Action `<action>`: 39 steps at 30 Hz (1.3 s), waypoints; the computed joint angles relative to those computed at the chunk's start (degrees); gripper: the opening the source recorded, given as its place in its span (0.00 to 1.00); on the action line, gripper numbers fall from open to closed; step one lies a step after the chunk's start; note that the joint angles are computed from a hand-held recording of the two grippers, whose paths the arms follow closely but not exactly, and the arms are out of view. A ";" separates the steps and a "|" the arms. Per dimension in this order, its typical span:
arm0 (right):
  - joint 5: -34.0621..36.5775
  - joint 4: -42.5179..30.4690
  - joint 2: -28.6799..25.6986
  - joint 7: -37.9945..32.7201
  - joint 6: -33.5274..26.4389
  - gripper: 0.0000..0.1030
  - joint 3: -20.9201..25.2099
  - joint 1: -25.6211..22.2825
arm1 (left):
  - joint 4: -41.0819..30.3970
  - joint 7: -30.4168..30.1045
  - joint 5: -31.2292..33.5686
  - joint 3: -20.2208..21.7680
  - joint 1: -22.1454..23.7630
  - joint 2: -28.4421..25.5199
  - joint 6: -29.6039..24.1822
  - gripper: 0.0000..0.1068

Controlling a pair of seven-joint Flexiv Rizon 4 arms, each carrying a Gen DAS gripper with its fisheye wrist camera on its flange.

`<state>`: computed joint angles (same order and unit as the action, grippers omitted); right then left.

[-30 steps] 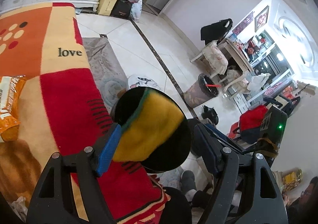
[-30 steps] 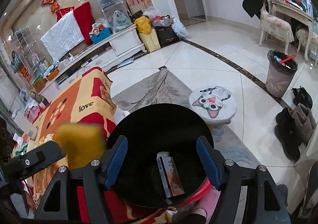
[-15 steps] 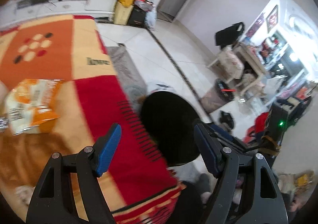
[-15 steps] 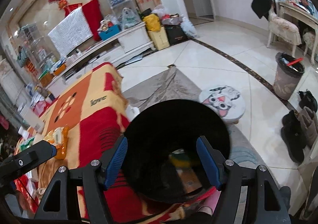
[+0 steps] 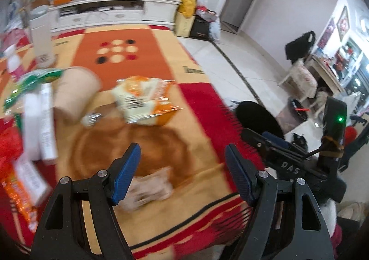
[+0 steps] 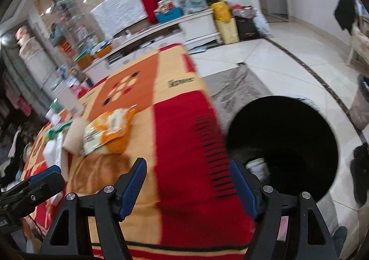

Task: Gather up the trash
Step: 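Grasp the crumpled beige paper with the right tool while the left tool grasps the red plastic bag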

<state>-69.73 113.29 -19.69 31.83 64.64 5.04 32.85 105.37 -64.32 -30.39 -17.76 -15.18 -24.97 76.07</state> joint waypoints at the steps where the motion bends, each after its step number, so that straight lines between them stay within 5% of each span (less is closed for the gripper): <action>1: 0.28 -1.08 -0.96 -0.92 0.67 0.70 0.19 0.15 | 1.15 0.15 -0.02 0.36 0.44 0.68 0.68 0.70; 16: 13.29 -16.15 -13.12 -21.90 8.99 0.72 -1.97 8.00 | 13.01 3.15 -4.93 3.83 9.33 8.56 9.11 0.70; 24: 23.26 -22.40 -18.06 -35.74 9.86 0.77 -0.28 10.25 | 10.41 4.89 -9.13 1.67 15.24 5.21 10.55 0.70; 30: 29.00 -24.47 -20.05 -41.17 7.21 0.77 -1.46 12.64 | 5.07 0.68 -1.89 6.87 13.08 0.43 5.10 0.70; 31: 29.13 -23.88 -20.07 -40.21 8.77 0.75 -3.01 13.54 | 4.25 -0.84 -0.56 8.10 12.36 -0.27 4.53 0.70; 33: 30.51 -23.50 -20.32 -40.45 10.43 0.54 -3.84 14.10 | 4.06 -0.37 -1.46 5.75 14.33 -1.07 4.12 0.64; 35: 31.14 -23.40 -20.33 -41.15 9.64 0.48 -4.84 15.05 | 4.55 1.94 -3.98 2.46 16.86 -1.26 3.74 0.41; 39: 30.73 -21.92 -19.73 -40.53 13.40 0.38 -7.34 16.31 | 5.88 5.57 -8.47 -0.42 19.15 0.18 2.80 0.38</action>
<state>-39.00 91.36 -39.42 -8.69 78.04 -2.31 49.16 111.25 -58.75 -38.86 -18.18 3.97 -24.79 78.86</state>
